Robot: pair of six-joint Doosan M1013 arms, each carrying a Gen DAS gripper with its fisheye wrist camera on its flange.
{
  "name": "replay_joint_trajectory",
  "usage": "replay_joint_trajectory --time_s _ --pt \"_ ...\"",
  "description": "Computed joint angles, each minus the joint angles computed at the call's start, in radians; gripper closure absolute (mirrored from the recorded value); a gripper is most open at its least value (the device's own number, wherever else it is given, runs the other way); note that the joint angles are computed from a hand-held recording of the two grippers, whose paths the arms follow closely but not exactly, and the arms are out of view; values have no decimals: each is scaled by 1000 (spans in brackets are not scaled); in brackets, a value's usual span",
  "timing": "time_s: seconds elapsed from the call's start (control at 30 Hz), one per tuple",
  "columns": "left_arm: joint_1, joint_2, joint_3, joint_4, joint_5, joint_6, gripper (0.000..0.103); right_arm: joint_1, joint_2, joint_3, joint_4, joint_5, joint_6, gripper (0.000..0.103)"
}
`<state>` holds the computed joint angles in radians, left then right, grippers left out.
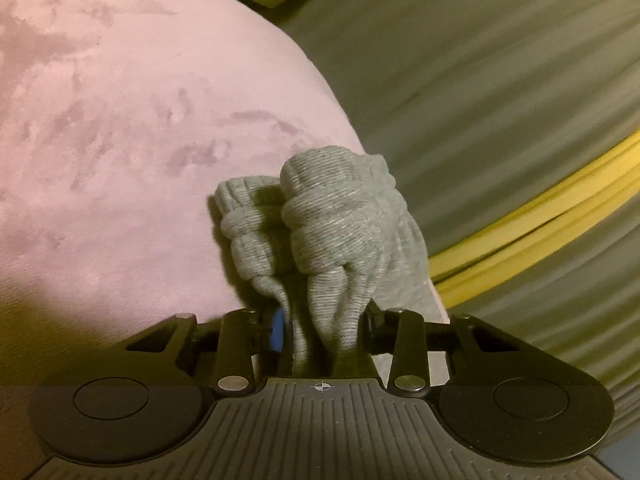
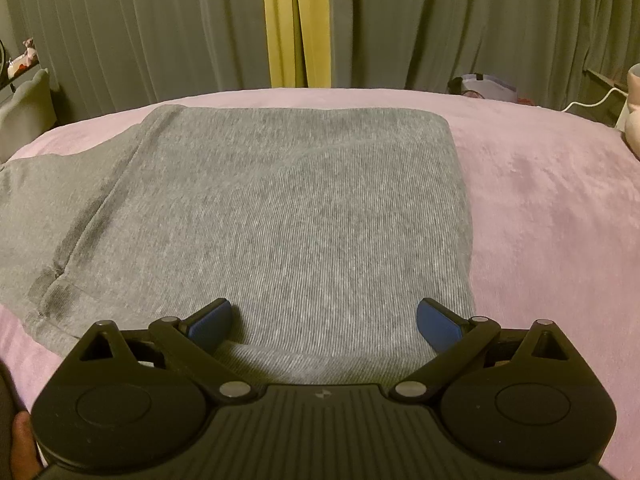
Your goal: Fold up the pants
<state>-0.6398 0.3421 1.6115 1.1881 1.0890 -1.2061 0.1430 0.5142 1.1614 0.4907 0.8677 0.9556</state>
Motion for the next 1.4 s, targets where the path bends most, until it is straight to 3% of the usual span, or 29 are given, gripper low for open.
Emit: replay_joint_trajectory --time_s 0.1,0.17,0.27,0.37,0.53,0.67,0.8,0.97,1.03,1.1,1.17,1.2,1.23,1.3,1.4 --pt "5 5 -11 -27 1 20 55 1 0 1 1 -5 -2 4" --pt "7 6 -19 -42 4 15 54 0 1 1 4 -5 -1 4" --pt "0 10 -39 -45 37 41 75 -1 2 -1 9 -2 1 4" --pt "-14 19 -78 -9 84 127 80 -6 4 -6 33 5 6 4" --pt "-46 63 -230 54 156 479 81 -34 8 -9 152 21 16 4" --pt "-66 120 -372 107 90 687 83 -45 2 4 215 -4 24 4" --pt "-81 229 -559 80 4 981 83 -52 -12 24 255 -46 25 4" --pt "-82 371 -778 -128 -118 1361 82 -75 -22 41 317 -63 65 4" --pt "-77 442 -891 -285 -85 1571 78 -84 -25 46 344 -69 67 4" --pt "-70 510 -1007 -443 5 1749 74 -90 -27 52 375 -70 60 4" --pt "-67 545 -1070 -540 84 1874 73 -95 -26 50 396 -61 60 4" --pt "-73 546 -1070 -552 106 1899 65 -97 -26 51 406 -59 58 4" --pt "-83 524 -1029 -534 88 1879 56 -101 -27 54 423 -52 49 4" --pt "-96 456 -904 -457 -10 1736 16 -107 -22 51 456 -29 32 4" --pt "-106 387 -796 -317 -28 1496 14 -114 -7 33 511 34 17 4"
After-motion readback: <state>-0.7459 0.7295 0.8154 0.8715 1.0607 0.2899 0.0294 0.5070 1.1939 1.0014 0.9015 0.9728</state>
